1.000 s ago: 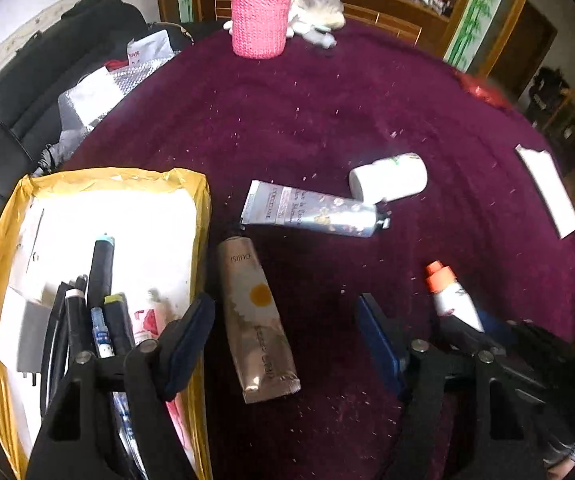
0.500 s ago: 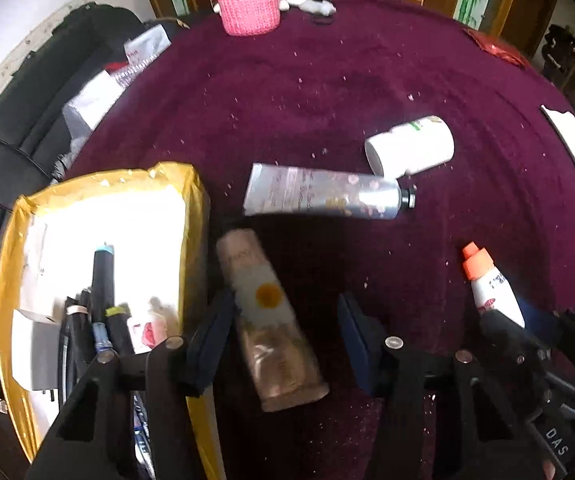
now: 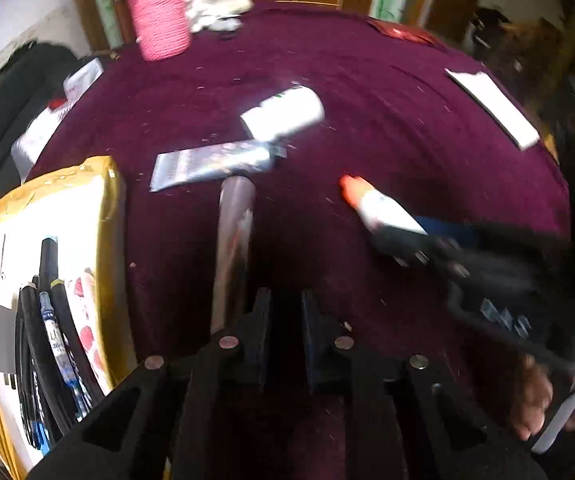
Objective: Organize objects
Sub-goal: 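Grasp the orange-capped white bottle with the right gripper while the left approaches the daisy cream tube, then grasp the daisy cream tube with the left gripper and carry both items over the tray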
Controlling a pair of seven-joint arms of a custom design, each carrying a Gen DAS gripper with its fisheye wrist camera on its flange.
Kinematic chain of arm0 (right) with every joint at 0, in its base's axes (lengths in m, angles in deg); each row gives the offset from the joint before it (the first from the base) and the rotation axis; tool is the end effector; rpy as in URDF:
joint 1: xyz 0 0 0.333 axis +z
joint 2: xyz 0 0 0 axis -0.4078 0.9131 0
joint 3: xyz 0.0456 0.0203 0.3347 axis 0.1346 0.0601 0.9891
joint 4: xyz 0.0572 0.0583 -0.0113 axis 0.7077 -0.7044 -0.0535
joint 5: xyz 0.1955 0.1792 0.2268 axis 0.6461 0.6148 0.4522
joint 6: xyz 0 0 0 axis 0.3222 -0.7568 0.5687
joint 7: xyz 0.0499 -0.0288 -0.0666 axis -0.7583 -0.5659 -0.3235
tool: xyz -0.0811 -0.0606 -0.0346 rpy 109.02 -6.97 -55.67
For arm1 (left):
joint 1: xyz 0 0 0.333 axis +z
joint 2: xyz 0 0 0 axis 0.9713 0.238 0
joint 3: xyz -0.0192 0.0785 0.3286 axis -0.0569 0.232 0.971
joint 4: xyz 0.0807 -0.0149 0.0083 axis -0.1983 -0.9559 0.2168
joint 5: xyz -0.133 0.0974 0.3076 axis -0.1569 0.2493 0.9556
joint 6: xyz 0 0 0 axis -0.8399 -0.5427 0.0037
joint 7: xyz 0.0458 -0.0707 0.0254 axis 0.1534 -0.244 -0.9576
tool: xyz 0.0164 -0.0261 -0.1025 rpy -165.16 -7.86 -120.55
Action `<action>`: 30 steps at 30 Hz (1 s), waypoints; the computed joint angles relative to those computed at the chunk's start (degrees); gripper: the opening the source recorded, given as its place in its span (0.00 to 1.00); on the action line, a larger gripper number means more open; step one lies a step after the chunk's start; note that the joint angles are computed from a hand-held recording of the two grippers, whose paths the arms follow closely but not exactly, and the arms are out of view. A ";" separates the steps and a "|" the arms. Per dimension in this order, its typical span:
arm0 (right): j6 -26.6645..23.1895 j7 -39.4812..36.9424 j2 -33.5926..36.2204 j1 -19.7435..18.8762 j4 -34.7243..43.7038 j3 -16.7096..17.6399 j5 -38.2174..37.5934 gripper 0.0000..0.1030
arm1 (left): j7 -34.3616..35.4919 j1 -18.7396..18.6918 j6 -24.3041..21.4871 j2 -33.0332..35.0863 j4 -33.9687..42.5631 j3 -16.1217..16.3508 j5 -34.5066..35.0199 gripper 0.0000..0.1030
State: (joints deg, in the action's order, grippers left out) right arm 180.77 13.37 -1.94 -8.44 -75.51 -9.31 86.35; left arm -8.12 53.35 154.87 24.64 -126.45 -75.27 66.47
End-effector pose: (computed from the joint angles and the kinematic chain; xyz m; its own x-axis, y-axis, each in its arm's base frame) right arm 0.4926 0.2007 0.4135 0.1364 -0.9203 -0.3666 -0.8785 0.0586 -0.4741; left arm 0.4786 -0.3184 0.4242 -0.2295 -0.9728 0.0313 -0.8832 0.1946 -0.4267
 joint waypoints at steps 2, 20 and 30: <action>0.00 0.14 0.07 0.05 0.01 -0.05 -0.41 0.28 | -4.50 -1.62 0.57 -0.84 -0.35 1.69 6.61 0.14; 0.16 -0.76 0.10 -0.27 0.20 0.37 1.74 0.28 | -3.78 0.16 0.80 5.83 5.61 2.35 3.56 0.32; 0.74 -4.04 0.65 -0.69 0.72 1.09 4.63 0.29 | -1.90 0.64 4.68 0.26 -2.27 0.93 -2.52 0.31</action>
State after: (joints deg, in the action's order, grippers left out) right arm 181.51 9.33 -1.30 -9.13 -74.79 -8.23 90.99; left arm -10.02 53.99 159.55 24.90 -128.72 -74.34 63.95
